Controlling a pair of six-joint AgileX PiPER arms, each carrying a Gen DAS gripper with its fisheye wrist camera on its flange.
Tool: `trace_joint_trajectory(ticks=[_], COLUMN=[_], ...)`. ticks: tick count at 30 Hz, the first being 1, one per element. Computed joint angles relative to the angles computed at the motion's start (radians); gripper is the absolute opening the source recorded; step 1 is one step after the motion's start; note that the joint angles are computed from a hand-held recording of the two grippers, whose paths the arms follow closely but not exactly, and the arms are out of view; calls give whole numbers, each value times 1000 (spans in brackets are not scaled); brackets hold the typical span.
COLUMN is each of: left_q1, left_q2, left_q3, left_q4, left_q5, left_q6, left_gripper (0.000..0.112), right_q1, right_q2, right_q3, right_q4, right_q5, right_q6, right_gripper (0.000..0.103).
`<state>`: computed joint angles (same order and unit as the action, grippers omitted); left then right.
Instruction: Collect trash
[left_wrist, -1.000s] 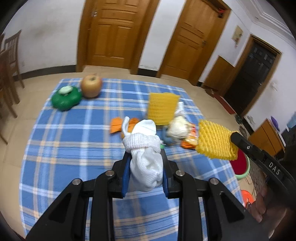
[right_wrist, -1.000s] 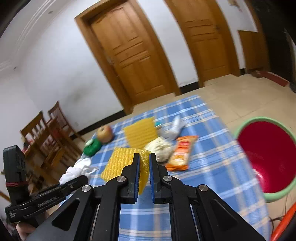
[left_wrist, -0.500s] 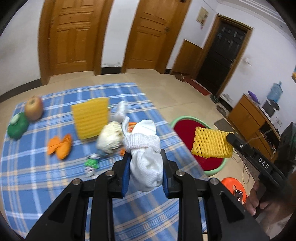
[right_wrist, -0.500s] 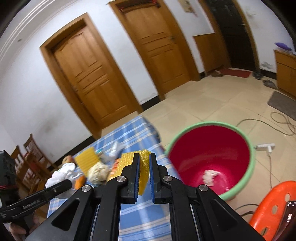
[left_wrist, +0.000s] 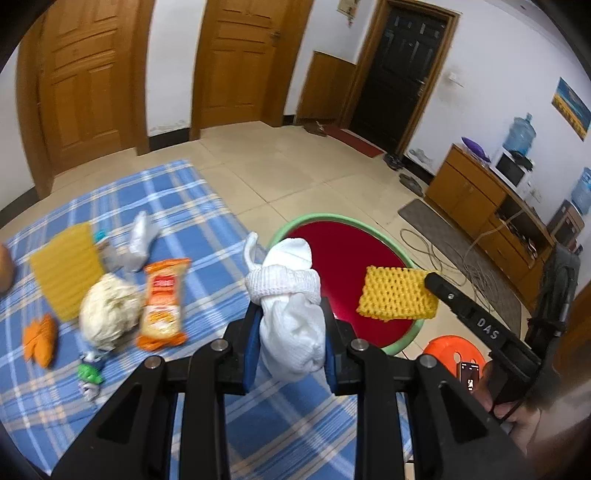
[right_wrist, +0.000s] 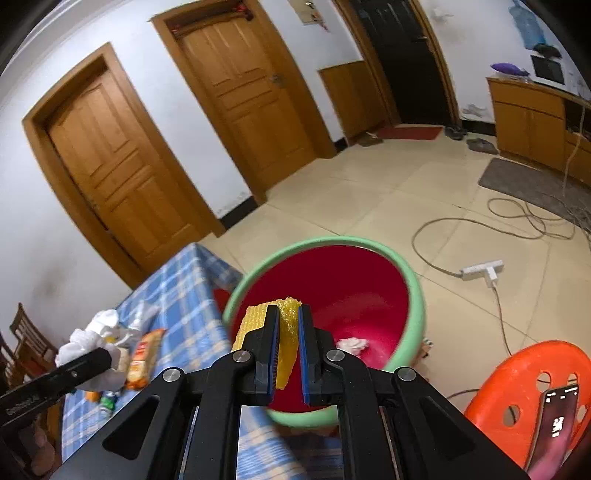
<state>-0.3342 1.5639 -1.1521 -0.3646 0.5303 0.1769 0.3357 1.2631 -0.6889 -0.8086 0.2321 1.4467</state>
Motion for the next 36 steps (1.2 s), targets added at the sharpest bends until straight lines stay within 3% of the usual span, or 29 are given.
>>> trace_joint_trajectory(ticks=[10, 12, 16, 19, 22, 24, 29, 32, 36], left_q1=[-65, -75, -93, -106, -120, -135, -156, -153, -152], left_q2=[151, 172, 211, 245, 281, 298, 303, 290, 273], left_q3=[-108, -124, -156, -186, -219, -235, -234, -219, -206], left_q4=[-13, -8, -11, -15, 1, 27, 67, 54, 67], left_q5=[5, 4, 9, 17, 19, 17, -3, -12, -18], left_q6=[15, 10, 14, 21, 16, -1, -40, -33, -48], left_gripper=[28, 28, 28, 28, 28, 28, 51, 53, 53], right_q1=[-118, -134, -169, -177, -178, -182, -196, -205, -200], right_q2=[64, 74, 82, 69, 47, 37, 28, 22, 12], right_q3=[26, 28, 39, 43, 51, 55, 63, 64, 65], right_q4=[252, 301, 448, 435, 316, 334, 461, 601, 583], right_q5=[-88, -100, -135, -136, -129, -127, -134, -135, -132], right_q6=[-254, -305, -458, -439, -314, -330, -453, -590, -576], right_gripper=[19, 27, 30, 33, 35, 35, 35, 35, 36])
